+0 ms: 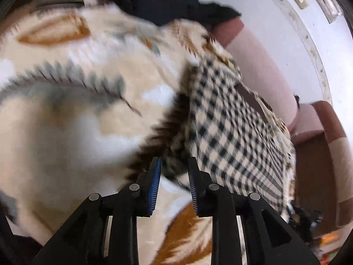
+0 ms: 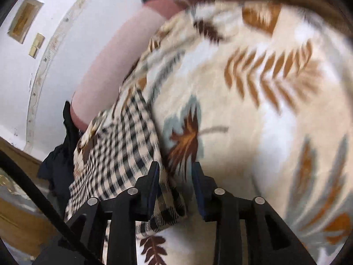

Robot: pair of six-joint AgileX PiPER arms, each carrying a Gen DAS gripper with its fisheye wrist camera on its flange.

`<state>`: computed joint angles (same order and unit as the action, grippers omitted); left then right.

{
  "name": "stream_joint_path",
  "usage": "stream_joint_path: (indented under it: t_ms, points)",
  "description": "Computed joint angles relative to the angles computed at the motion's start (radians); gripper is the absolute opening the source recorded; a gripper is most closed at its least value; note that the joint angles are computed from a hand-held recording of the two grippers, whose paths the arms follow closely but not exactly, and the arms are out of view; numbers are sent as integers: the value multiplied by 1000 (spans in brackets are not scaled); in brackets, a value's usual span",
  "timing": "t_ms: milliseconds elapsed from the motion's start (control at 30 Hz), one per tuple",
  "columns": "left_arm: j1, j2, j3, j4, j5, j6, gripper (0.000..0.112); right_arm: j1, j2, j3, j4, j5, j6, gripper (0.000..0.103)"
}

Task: Fold large clothes

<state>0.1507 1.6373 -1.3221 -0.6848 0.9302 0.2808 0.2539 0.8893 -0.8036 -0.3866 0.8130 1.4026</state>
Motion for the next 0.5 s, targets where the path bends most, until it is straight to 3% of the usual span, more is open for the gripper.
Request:
stream_joint_path:
  t_ms: [100,200,333,500]
  points:
    - [-55,-77,26,117,-133,-52,31,165,82,-90,-176,82,106,35]
    - [-154,-114,40,249,-226,-93,45,237,195,-164,-194,55,42,37]
    - [-275,-89,26,365,-265,-135,46,250,337,-232,-92,-55,-110,40]
    - [-386,-20,-5,442,-268,-168,46,285,494,-326,-27,-130,-220,40]
